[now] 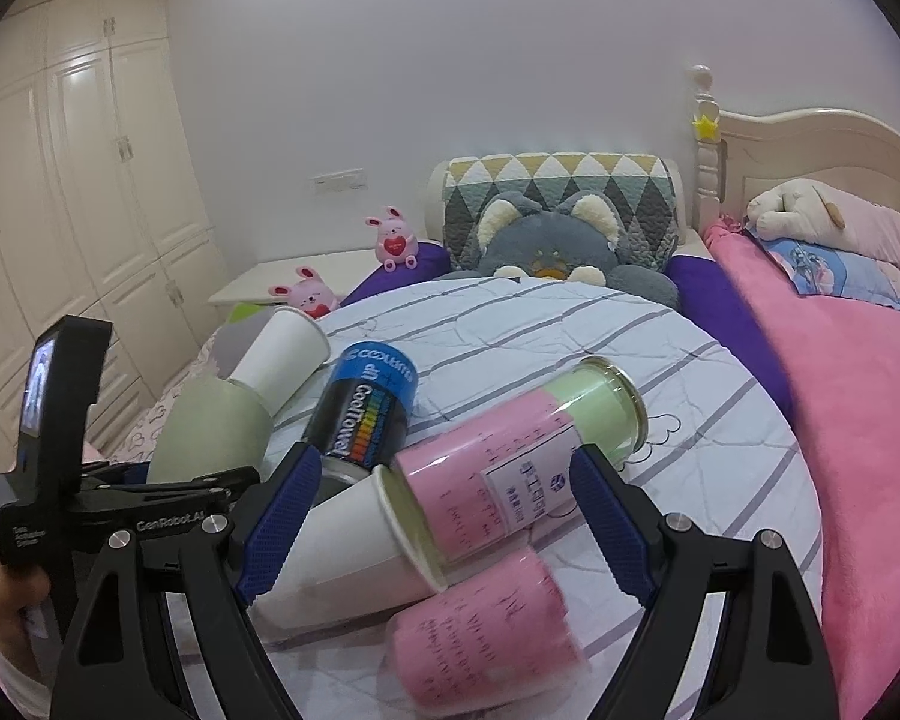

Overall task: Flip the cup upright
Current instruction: 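Close the left gripper on the pale green cup's body and lift it, then rotate the held green cup upright with the left gripper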

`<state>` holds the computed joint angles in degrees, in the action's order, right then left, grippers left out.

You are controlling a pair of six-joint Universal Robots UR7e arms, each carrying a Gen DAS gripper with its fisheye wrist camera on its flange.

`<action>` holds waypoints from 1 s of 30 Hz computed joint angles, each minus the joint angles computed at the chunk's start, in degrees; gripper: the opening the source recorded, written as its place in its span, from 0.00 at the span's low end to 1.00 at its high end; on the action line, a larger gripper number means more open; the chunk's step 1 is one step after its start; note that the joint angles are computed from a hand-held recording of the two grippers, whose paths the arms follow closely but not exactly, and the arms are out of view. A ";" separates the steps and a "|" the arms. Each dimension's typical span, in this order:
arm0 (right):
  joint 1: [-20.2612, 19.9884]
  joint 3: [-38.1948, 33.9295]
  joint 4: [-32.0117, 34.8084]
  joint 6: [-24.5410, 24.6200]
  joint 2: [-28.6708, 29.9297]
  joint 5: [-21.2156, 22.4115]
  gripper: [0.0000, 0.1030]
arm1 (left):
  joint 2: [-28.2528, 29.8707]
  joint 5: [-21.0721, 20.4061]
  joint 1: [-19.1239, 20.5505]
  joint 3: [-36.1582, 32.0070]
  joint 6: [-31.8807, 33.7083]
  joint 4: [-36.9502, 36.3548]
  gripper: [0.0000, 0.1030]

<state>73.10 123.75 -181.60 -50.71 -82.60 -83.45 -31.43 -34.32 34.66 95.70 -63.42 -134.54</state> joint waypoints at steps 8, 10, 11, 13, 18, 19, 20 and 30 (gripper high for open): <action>-0.84 3.83 -0.89 -0.97 -3.30 -0.06 0.84 | -1.84 -2.04 -3.95 3.36 -2.44 2.85 0.77; -1.25 4.68 -0.96 -0.66 -4.28 -0.59 0.84 | -1.94 -2.51 -5.09 4.13 -2.76 2.97 0.77; -1.72 5.30 -1.02 -0.68 -5.02 -0.25 0.84 | -2.07 -2.96 -5.78 4.58 -2.82 3.14 0.77; -2.26 6.29 -1.24 -0.64 -6.18 -0.26 0.84 | -2.07 -3.56 -6.86 5.19 -3.05 2.79 0.77; -3.79 8.16 -0.86 -0.92 -9.10 0.38 0.84 | -2.06 -4.20 -9.81 6.18 -4.60 3.91 0.77; -4.16 8.51 -0.92 -0.93 -9.62 0.65 0.84 | -2.01 -4.36 -10.24 6.42 -4.54 3.59 0.77; -4.33 8.73 -0.90 -0.84 -10.00 0.56 0.84 | -1.92 -4.67 -10.69 6.70 -4.53 3.21 0.77; -6.48 9.74 2.04 -1.00 -12.63 1.79 0.84 | -1.52 -6.48 -11.92 7.60 -7.22 3.50 0.77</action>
<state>66.62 133.49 -179.56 -51.71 -95.23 -81.67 -32.96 -40.80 22.74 103.30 -70.64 -131.04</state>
